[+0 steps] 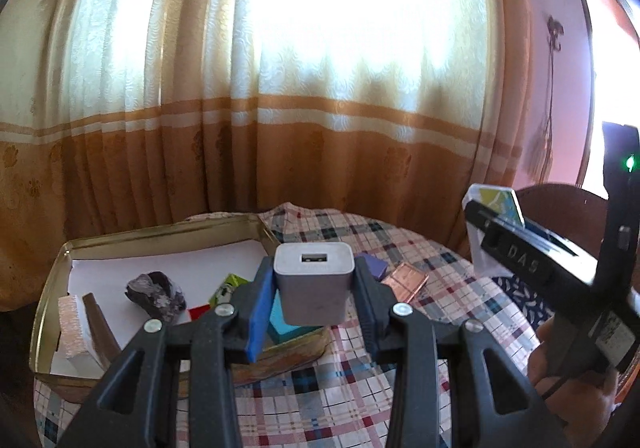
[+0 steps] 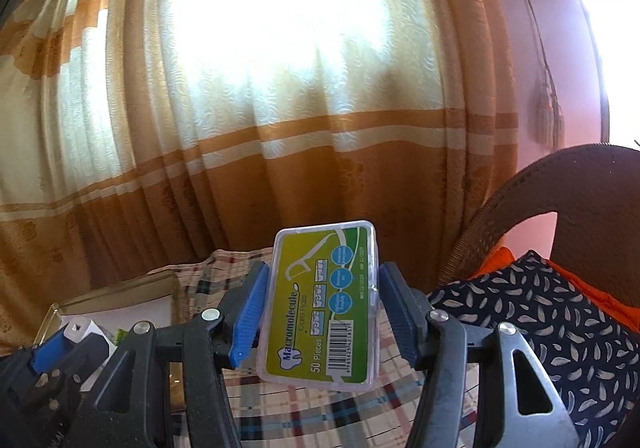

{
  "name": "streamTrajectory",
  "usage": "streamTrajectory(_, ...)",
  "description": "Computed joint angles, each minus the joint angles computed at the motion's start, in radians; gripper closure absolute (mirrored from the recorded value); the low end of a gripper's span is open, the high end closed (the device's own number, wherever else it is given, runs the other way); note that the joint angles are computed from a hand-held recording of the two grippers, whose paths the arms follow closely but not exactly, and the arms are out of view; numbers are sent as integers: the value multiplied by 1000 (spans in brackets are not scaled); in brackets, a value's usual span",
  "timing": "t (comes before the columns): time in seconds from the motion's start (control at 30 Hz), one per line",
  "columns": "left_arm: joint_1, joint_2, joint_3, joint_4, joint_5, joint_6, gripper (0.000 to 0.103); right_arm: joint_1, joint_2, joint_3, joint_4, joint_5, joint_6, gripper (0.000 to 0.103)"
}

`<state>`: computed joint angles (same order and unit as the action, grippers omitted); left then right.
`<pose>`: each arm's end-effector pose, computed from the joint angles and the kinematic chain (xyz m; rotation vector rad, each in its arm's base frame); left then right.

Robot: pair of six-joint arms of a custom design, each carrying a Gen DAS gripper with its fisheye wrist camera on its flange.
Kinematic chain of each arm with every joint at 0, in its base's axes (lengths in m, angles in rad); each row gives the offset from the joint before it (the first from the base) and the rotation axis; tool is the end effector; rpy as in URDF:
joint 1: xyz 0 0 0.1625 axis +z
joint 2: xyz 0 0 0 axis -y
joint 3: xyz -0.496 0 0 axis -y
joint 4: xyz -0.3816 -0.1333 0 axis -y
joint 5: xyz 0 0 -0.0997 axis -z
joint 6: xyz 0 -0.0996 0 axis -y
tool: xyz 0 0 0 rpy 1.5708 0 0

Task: Organize rigid objects
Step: 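Carry the white charger with the left gripper while the right gripper carries the toothpick case over the tray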

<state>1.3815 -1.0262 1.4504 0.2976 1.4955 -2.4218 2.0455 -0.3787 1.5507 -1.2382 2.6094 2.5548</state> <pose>0.0229 -0.6290 0.2892 1.1142 2.3820 -1.1209 0.3467 -0.5707 -0.1019 -0.0313 -1.7798 1.5719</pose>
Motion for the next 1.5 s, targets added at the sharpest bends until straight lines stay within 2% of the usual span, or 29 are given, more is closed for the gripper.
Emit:
streamTrajectory(0.2, 20, -24, -23, -12, 12, -15, 66, 21, 31, -66, 73, -38, -6, 44)
streamTrajectory(0.57, 43, -11, -99, -37, -101, -40, 66, 43, 105, -232, 287, -106, 45, 44)
streamTrajectory(1.13, 58, 36, -207, -73, -259, -20, 66, 35, 209, -516, 611, -182, 135, 44)
streamTrajectory(1.27, 55, 70, -256, -62, -315, -20, 66, 22, 245, -614, 731, -186, 188, 44)
streamTrajectory(1.5, 54, 145, -371, 19, -406, -55, 66, -5, 340, -869, 1010, -177, 282, 44)
